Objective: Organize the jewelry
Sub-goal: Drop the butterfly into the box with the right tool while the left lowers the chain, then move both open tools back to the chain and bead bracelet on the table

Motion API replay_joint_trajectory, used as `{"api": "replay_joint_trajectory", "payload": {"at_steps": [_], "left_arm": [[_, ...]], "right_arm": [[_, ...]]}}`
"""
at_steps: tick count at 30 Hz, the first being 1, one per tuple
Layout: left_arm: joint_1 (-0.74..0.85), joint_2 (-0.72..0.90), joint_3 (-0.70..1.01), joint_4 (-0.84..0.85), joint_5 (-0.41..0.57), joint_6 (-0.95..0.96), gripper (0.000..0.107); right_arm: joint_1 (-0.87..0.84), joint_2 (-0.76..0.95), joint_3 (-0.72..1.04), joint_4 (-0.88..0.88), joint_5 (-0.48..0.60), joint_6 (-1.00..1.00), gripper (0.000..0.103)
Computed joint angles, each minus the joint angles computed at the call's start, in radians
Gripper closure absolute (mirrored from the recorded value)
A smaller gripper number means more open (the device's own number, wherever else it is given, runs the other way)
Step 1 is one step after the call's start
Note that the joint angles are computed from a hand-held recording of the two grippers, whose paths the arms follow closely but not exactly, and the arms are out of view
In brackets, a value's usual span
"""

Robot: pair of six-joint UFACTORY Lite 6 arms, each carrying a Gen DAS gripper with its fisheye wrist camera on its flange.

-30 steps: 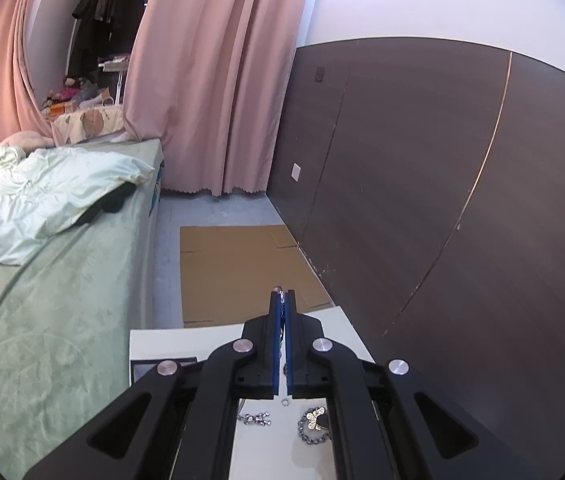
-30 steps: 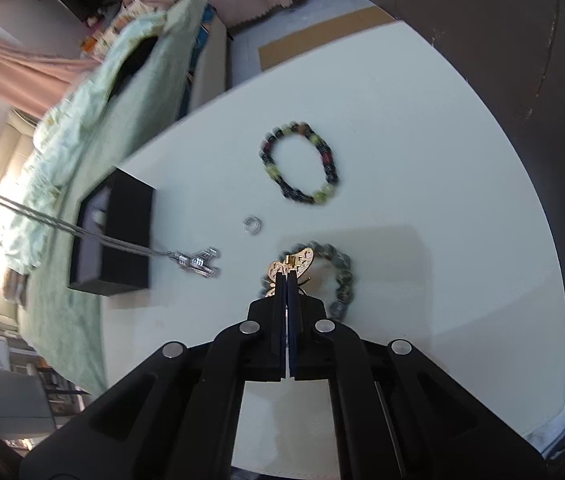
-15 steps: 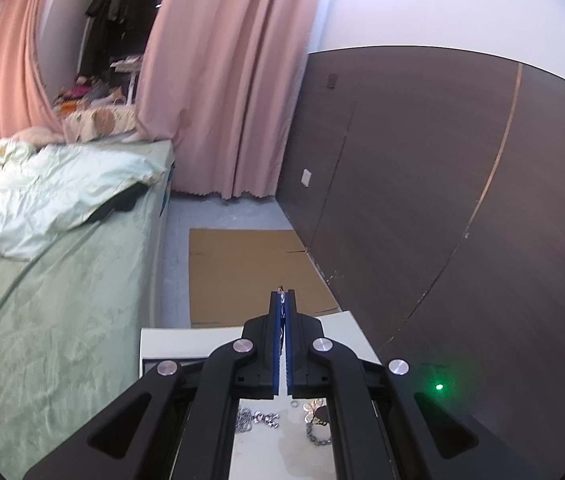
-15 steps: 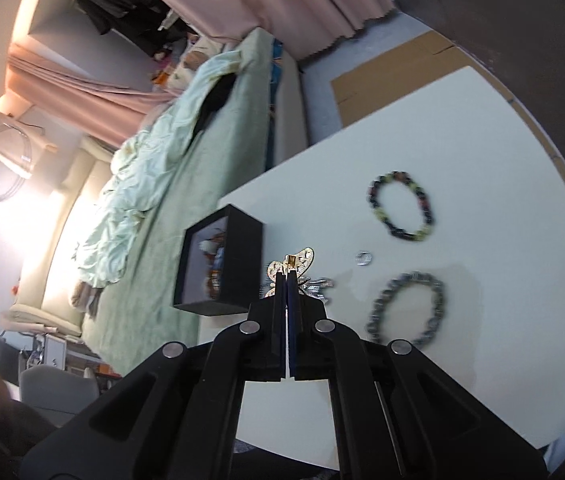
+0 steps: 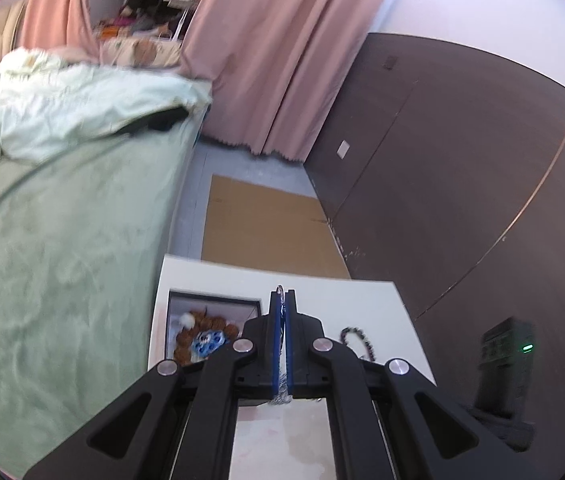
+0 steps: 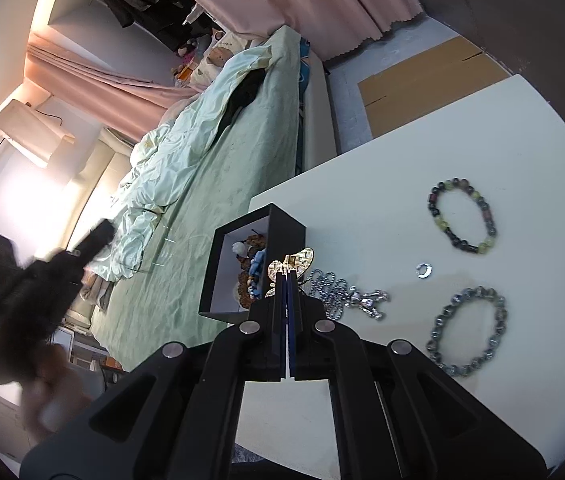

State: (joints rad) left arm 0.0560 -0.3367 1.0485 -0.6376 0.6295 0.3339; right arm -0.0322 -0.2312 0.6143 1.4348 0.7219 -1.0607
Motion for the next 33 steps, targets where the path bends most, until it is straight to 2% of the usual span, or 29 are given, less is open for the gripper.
{"api": "replay_joint_trajectory", "payload": {"at_steps": [4,6,7,8,9,10,14,18,28,29,30,31,32,33], "left_arm": [[0.083,0.057,-0.066,-0.165,0.008,0.156,0.107],[0.119,0.084,-0.065,-0.195,0.021,0.19,0.103],[0.142,0.114,-0.051,-0.218,0.05,0.21,0.09],[0.159,0.123,-0.05,-0.242,0.061,0.23,0.066],[0.169,0.115,-0.055,-0.254,0.057,0.241,0.054],[0.184,0.087,-0.07,-0.268,0.039,0.259,0.037],[0.245,0.063,-0.065,-0.306,0.072,0.314,0.036],[0.267,0.091,-0.042,-0.28,0.077,0.291,0.035],[0.301,0.122,-0.018,-0.293,0.079,0.304,0.02],[0.3,0.124,-0.018,-0.29,0.079,0.302,0.018],[0.299,0.125,-0.018,-0.287,0.08,0.3,0.017],[0.295,0.126,-0.019,-0.284,0.08,0.299,0.015],[0.292,0.125,-0.02,-0.282,0.079,0.299,0.014],[0.288,0.122,-0.023,-0.279,0.078,0.298,0.014]], "right_arm": [[0.04,0.003,-0.001,0.057,-0.027,-0.03,0.101],[0.06,0.021,0.006,0.095,-0.041,-0.058,0.101],[0.071,0.03,0.013,0.111,-0.049,-0.069,0.101],[0.088,0.046,0.024,0.136,-0.059,-0.089,0.101],[0.099,0.06,0.031,0.157,-0.064,-0.108,0.101],[0.113,0.075,0.039,0.179,-0.072,-0.125,0.101],[0.173,0.142,0.074,0.27,-0.093,-0.197,0.101],[0.22,0.19,0.103,0.328,-0.105,-0.245,0.101],[0.351,0.294,0.192,0.445,-0.153,-0.321,0.1],[0.353,0.307,0.212,0.413,-0.153,-0.294,0.095],[0.348,0.315,0.225,0.387,-0.145,-0.271,0.073],[0.34,0.302,0.217,0.389,-0.156,-0.268,0.058],[0.338,0.275,0.198,0.412,-0.185,-0.284,0.036],[0.329,0.239,0.17,0.446,-0.213,-0.315,0.026]]}}
